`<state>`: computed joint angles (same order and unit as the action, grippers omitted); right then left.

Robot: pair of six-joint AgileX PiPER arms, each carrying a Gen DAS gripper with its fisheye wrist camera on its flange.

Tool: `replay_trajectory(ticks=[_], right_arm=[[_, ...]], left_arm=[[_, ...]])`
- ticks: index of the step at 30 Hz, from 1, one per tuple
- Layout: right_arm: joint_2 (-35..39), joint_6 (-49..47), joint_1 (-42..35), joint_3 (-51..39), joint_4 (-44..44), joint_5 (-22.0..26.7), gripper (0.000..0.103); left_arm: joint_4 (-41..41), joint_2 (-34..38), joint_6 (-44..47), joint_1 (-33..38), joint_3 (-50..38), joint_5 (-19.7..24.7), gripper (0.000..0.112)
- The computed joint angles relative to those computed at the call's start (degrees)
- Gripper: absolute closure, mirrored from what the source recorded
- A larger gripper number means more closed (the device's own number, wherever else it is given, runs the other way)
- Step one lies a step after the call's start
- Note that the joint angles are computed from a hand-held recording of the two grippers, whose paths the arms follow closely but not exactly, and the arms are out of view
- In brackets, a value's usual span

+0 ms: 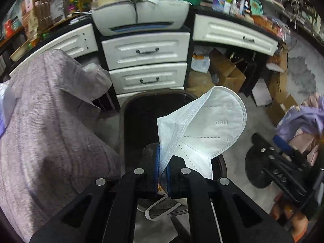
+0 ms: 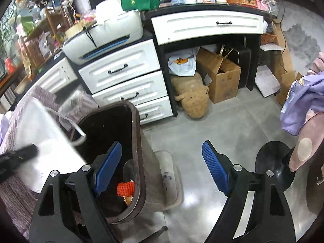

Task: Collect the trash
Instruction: 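Open the right tool over the bin while the left tool releases the face mask, then move both tools back toward the bottle and purple bag on the table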

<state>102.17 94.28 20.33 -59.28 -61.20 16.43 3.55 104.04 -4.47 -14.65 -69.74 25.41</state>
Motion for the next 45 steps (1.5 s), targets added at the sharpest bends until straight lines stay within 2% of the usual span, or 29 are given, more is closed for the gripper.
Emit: replay_trajectory(ticks=[3,13,16,17,18,19,20,21,24,29,34,45], right_arm=[[-0.59,5.47,-0.05,1.33,-4.32,-0.22,0.021],[-1.2,6.99,-0.02,2.17,-5.33,-0.08,0.021],[-1.12,7.07,-0.06,2.26,-5.33,-0.21,0.021],[-0.87,6.41,0.05,1.92,-4.64,-0.03,0.021],[-0.75,5.76,0.04,1.76,-3.97,0.1,0.021],[-0.8,6.21,0.11,1.9,-4.27,0.17,0.021],[-0.84,6.48,0.08,2.02,-4.47,0.08,0.021],[-0.89,6.56,0.05,2.13,-4.48,0.01,0.021],[-0.79,6.34,0.09,2.17,-4.23,0.18,0.02],[-1.18,8.17,0.5,2.48,-5.76,0.8,0.016],[-1.35,8.56,0.79,2.35,-5.74,1.48,0.015],[-2.44,5.92,0.89,1.43,-3.61,1.02,0.012]], left_arm=[[2.56,3.0,-0.66,-1.21,-2.46,1.7,0.106],[5.96,8.79,-2.48,-2.26,-6.46,4.67,0.106],[4.8,9.72,-0.67,-2.2,-7.06,5.58,0.103],[4.8,9.82,-0.44,-2.29,-7.14,5.78,0.098],[5.51,9.82,-0.94,-2.49,-7.01,5.85,0.082],[6.97,9.51,-2.35,-2.76,-6.58,5.65,0.07],[7.84,9.05,-3.5,-2.92,-5.92,4.79,0.05],[8.15,8.2,-4.1,-2.84,-4.9,3.44,0.042],[9.12,6.85,-5.41,-3.04,-4.06,2.69,0.034],[12.28,4.89,-8.0,-3.54,-2.12,1.67,0.029],[12.88,2.61,-10.08,-3.07,-0.27,2.01,0.028],[9.2,-9.25,-8.06,-0.17,7.34,-1.75,0.025]])
